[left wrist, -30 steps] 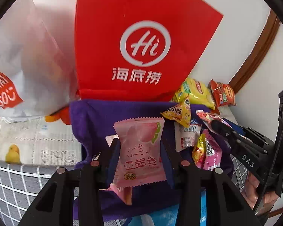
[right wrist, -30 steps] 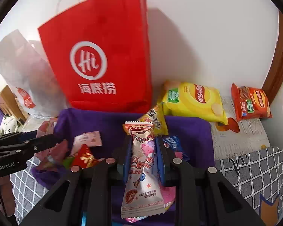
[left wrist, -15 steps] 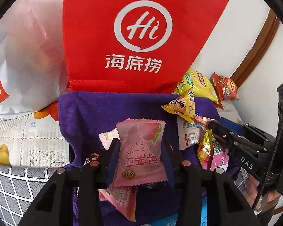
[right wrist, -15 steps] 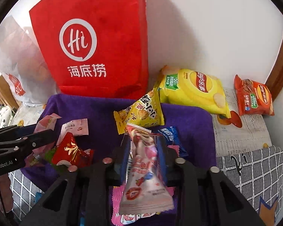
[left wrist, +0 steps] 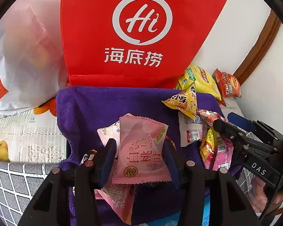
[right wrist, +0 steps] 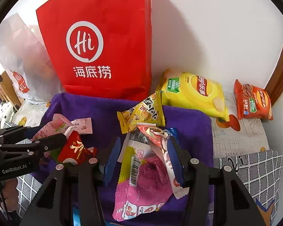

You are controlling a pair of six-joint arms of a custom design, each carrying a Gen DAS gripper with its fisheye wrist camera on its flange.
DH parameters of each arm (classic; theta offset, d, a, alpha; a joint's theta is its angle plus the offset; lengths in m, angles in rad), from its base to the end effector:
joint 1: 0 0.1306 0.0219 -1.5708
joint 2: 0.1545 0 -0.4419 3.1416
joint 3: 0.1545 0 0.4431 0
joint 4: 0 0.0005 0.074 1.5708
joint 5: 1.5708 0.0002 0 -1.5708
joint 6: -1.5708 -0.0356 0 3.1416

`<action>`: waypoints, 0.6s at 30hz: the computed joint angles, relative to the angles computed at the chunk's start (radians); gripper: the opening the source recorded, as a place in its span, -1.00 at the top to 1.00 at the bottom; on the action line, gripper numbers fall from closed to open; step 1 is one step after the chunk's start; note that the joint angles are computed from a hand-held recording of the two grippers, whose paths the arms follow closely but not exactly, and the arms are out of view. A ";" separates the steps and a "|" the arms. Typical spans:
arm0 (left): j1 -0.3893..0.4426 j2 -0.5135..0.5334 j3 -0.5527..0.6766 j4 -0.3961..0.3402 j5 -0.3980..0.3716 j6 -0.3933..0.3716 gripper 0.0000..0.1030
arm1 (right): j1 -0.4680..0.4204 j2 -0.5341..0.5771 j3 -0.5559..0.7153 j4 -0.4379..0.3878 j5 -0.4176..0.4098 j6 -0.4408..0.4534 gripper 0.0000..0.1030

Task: Organize snacks

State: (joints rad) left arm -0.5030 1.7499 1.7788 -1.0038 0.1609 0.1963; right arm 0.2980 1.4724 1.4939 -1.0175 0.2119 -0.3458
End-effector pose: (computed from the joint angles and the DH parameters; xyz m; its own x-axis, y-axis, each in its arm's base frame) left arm 0.5846 -0.3287 0.4705 -0.8194 0.2311 -0.5246 0.4025 0.8835 -0.2395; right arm 0.5268 0.1535 0.4899 -0.8151 0.0963 -0.5713 0.1047 0.9943 0.0182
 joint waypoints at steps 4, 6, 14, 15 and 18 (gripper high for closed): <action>-0.002 -0.001 0.001 -0.002 -0.005 0.000 -0.04 | 0.005 0.000 0.002 0.001 0.004 -0.002 0.00; -0.003 0.000 0.002 -0.003 -0.003 -0.001 -0.13 | 0.008 -0.002 0.002 0.006 0.004 -0.001 -0.02; -0.003 -0.009 0.009 -0.009 0.001 0.004 -0.41 | 0.027 -0.006 0.011 0.004 0.024 0.001 -0.02; -0.002 -0.016 0.005 0.002 0.000 0.008 -0.50 | 0.029 -0.010 0.012 0.005 0.025 0.003 -0.02; -0.003 -0.036 -0.002 0.020 -0.012 0.013 -0.65 | 0.033 -0.029 0.014 0.013 0.037 0.010 -0.04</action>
State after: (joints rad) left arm -0.5058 1.7140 1.7769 -0.9841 0.1487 0.2096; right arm 0.3308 1.4439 1.5078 -1.0048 0.2493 -0.3354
